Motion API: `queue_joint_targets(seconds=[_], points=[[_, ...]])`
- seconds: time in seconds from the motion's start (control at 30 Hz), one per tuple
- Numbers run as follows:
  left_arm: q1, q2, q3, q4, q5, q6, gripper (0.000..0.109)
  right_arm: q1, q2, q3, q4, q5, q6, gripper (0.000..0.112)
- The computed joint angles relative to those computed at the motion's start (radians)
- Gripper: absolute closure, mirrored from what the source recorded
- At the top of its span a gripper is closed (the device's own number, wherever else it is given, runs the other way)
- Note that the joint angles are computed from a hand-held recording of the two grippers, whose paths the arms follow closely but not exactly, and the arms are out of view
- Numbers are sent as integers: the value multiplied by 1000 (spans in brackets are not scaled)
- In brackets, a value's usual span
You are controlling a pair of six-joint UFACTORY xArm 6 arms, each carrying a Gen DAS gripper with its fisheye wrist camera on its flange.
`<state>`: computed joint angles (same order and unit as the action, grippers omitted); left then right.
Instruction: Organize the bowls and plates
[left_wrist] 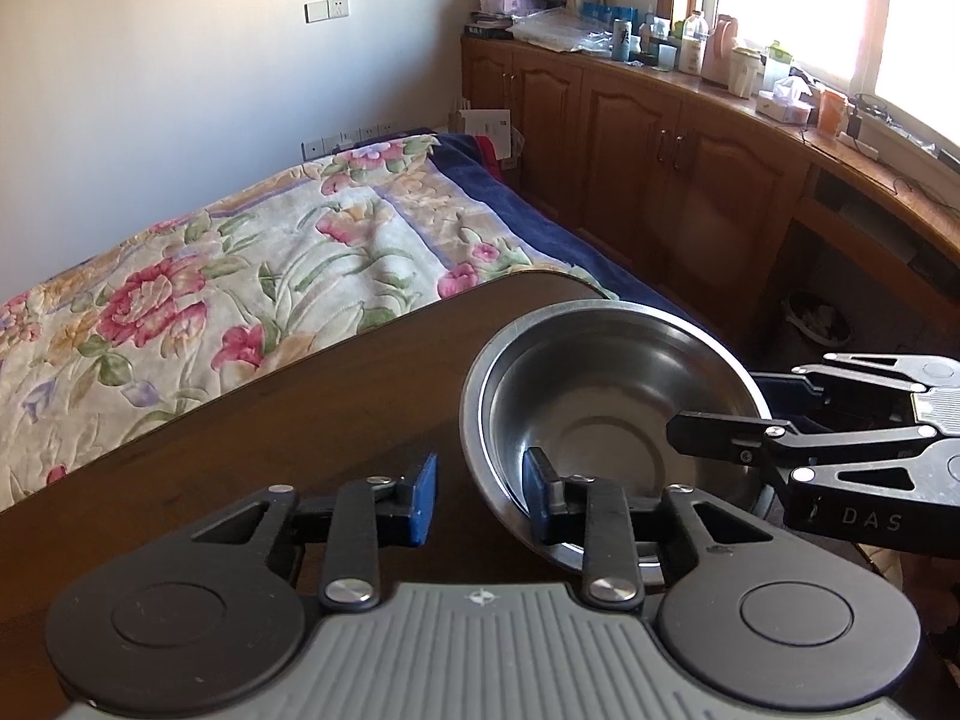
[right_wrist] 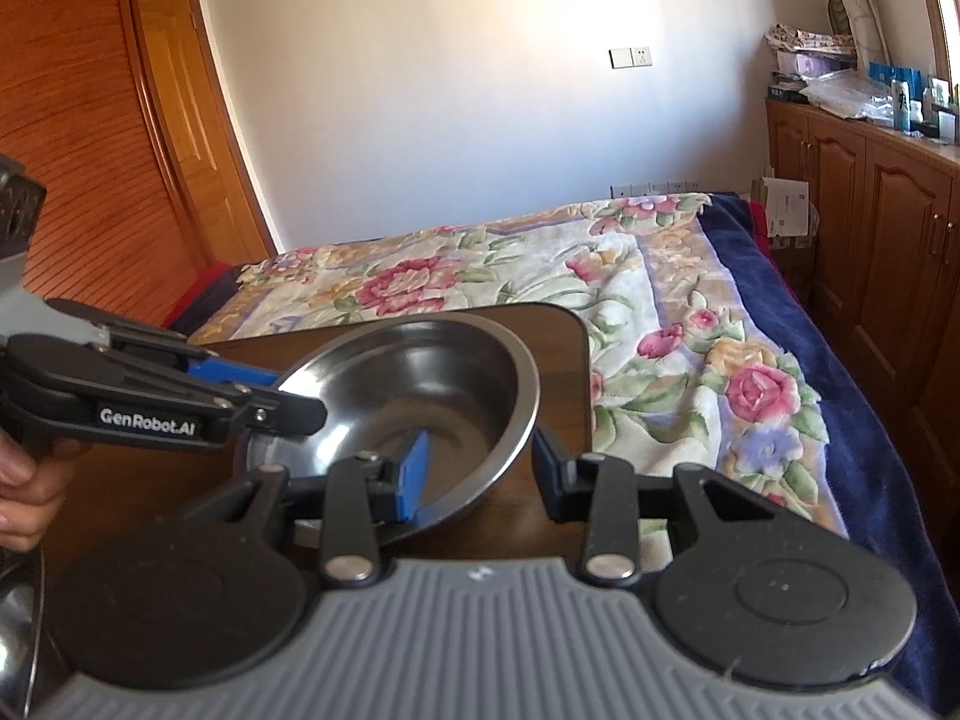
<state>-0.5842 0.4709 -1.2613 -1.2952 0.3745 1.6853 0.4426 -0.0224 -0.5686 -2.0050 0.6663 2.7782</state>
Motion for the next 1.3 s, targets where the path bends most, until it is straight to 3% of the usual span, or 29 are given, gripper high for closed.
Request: queue_joint_targets(seconds=[0.03, 0.1, 0.23, 0.6, 0.9, 1.0, 1.3], points=[[1, -2, 3, 16, 6, -19, 89, 2, 1, 1, -4, 1, 8, 74], [-6, -15, 18, 23, -6, -25, 90, 4, 3, -2, -7, 1, 13, 84], [0, -45, 49, -15, -12, 17, 92, 6, 8, -14, 33, 2, -23, 90], [49, -195, 148, -125, 43, 125, 93, 70, -76, -8, 141, 58, -130, 90], [137, -371, 294, -208, 143, 211, 93, 127, -149, -2, 194, 95, -182, 93], [165, -419, 341, -239, 165, 249, 93, 166, -146, -14, 242, 131, -217, 99], [263, -562, 463, -264, 269, 285, 93, 294, -158, -38, 342, 244, -291, 99]])
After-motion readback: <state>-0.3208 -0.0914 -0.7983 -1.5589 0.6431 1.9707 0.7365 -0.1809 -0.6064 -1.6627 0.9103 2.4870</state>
